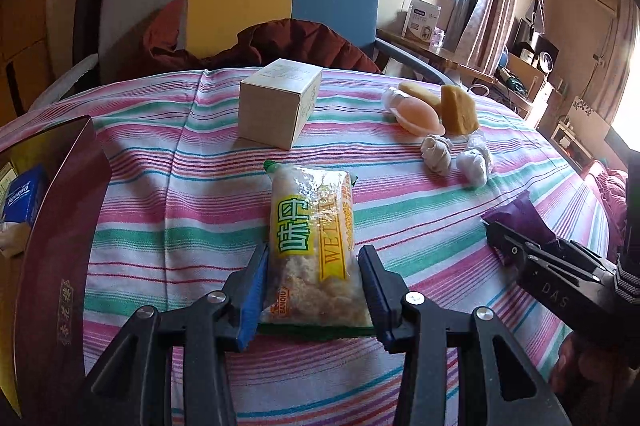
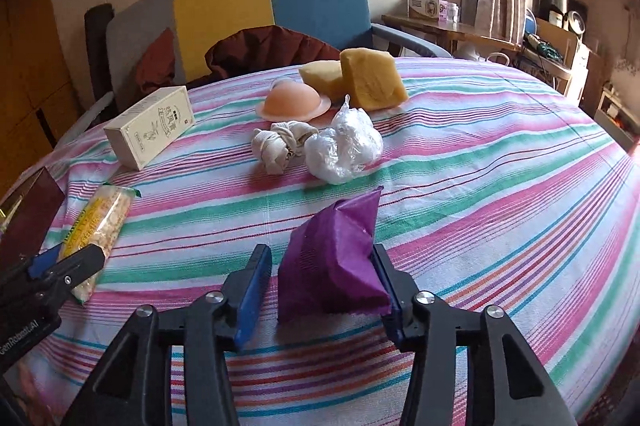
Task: Organize objects
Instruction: 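Grasp the yellow WEIDA snack bag with the left tool, then drop the WEIDA bag into the gold tray with the left tool while the right carries the purple pouch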
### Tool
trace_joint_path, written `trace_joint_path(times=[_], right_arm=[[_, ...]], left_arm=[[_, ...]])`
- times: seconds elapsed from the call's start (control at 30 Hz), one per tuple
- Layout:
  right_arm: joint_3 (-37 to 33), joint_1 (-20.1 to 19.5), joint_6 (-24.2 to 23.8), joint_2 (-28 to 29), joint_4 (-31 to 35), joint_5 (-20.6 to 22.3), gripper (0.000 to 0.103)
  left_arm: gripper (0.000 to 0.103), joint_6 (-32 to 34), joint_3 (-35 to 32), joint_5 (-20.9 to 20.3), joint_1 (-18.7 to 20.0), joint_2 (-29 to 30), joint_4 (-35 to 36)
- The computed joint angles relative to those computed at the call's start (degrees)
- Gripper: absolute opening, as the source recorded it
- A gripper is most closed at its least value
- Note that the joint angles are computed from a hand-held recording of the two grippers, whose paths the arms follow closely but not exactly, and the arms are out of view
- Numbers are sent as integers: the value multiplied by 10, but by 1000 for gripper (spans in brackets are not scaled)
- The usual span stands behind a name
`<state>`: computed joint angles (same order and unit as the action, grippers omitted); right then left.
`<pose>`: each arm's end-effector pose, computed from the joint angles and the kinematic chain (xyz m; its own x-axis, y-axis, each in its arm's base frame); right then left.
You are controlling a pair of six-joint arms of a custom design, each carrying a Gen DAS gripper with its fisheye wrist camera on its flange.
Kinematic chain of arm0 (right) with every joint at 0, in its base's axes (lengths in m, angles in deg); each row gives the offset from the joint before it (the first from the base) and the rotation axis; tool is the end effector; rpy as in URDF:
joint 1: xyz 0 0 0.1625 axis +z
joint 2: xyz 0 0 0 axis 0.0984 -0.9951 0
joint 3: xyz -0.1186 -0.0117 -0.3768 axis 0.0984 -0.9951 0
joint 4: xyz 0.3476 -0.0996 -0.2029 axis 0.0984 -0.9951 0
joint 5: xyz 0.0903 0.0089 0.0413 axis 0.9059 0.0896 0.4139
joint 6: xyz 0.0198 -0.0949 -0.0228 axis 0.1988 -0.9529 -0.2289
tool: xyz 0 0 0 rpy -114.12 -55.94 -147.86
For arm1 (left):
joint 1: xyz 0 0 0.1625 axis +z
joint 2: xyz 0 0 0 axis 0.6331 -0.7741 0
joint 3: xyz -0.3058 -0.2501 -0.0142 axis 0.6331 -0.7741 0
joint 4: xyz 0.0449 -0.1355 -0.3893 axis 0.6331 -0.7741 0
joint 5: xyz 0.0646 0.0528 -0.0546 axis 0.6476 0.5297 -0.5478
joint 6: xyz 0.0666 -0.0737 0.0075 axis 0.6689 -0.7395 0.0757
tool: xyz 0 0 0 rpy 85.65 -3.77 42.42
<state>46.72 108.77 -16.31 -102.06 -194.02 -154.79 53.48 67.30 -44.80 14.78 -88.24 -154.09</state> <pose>0.2315 -0.3726 -0.0089 -0.7453 0.1165 0.6565 -0.4258 0.6745 -0.6031 -0.0380 -0.3888 0.1916 -0.7934 0.2106 -0.5711 0.5252 0.7111 -0.4675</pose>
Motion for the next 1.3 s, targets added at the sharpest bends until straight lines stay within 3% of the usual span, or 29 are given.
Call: trace_joint_path(times=[0.2, 0.37, 0.57, 0.73, 0.93, 1.17, 1.3], right_arm=[[-3, 1, -6, 7, -13, -6, 42], [-4, 2, -4, 7, -8, -8, 42], [-9, 5, -6, 10, 0, -19, 41], [-10, 11, 10, 5, 22, -29, 41], [-9, 28, 46, -3, 49, -18, 41], [-26, 66, 52, -5, 78, 2, 41], [-39, 89, 53, -4, 97, 16, 41]], left_arm=[[45, -31, 20, -40, 2, -80, 60], [45, -46, 42, -55, -25, -168, 116], [45, -64, 59, -22, -76, -303, 223], [45, -86, 44, 16, -82, -395, 322], [45, -105, 5, 28, -16, -432, 382], [45, -92, -54, -6, 111, -387, 356], [45, -83, -83, -2, 162, -359, 357]])
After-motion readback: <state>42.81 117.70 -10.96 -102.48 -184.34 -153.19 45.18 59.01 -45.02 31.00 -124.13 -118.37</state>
